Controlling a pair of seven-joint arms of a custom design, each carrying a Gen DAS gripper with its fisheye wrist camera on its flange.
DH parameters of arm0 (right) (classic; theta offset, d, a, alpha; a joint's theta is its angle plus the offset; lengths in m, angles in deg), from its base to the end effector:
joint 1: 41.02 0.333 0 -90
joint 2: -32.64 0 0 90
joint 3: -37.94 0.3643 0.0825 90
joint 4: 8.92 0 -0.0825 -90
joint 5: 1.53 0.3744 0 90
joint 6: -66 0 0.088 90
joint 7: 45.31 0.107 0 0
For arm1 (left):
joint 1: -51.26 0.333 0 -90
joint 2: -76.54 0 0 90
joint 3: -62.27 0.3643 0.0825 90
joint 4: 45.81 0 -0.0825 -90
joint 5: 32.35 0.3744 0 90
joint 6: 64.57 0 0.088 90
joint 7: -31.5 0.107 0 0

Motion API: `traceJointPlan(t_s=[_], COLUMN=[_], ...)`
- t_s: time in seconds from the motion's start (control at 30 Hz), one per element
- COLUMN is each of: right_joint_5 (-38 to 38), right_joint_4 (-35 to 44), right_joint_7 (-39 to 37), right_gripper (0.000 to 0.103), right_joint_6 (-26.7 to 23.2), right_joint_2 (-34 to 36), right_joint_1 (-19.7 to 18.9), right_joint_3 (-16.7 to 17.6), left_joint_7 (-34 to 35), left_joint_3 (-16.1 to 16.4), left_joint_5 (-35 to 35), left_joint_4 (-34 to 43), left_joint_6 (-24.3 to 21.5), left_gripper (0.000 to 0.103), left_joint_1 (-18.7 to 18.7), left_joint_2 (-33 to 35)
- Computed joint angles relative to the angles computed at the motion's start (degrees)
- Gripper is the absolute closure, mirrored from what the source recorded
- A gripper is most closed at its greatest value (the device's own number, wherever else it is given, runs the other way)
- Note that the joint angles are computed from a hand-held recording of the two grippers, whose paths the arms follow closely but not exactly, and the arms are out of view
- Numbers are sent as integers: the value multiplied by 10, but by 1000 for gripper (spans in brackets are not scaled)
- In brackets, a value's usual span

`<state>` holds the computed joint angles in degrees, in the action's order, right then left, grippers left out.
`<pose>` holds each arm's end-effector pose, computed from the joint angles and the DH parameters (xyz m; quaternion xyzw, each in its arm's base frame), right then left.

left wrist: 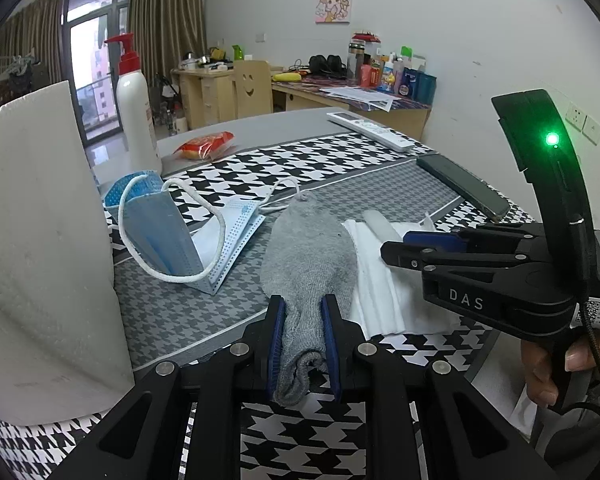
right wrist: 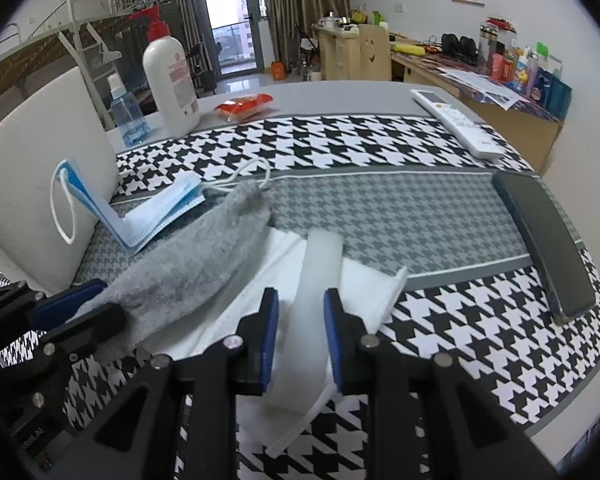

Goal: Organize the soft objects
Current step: 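Lift the white foam stick with the right tool while the left tool holds the sock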

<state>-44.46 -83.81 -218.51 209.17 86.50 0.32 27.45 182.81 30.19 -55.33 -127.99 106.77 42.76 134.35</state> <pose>0.6588 0.4507 0.2350 -0.4824 0.8080 -0.2653 0.2096 0.6977 -0.3766 0.2331 -0.2562 0.8831 -0.3846 0.0816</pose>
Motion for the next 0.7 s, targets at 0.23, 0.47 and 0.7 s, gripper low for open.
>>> traceJointPlan(t_s=[0.23,0.47,0.7], right_joint_5=[12,-13,-93], right_joint_4=[1,-46,-83], right_joint_7=[-4,59,150], right_gripper=[76,91,91], right_joint_6=[-13,50,91], right_joint_2=[2,-20,-48], right_joint_1=[-4,3,32], right_joint_3=[4,-17,-57], left_joint_7=[1,4,19], left_joint_3=[-3,-10,-38], left_joint_5=[1,2,0], left_joint_4=[-3,-7,-17], left_joint_6=[4,10,28], left_gripper=[83,83,85], left_joint_1=[2,8,30], left_joint_2=[0,1,0])
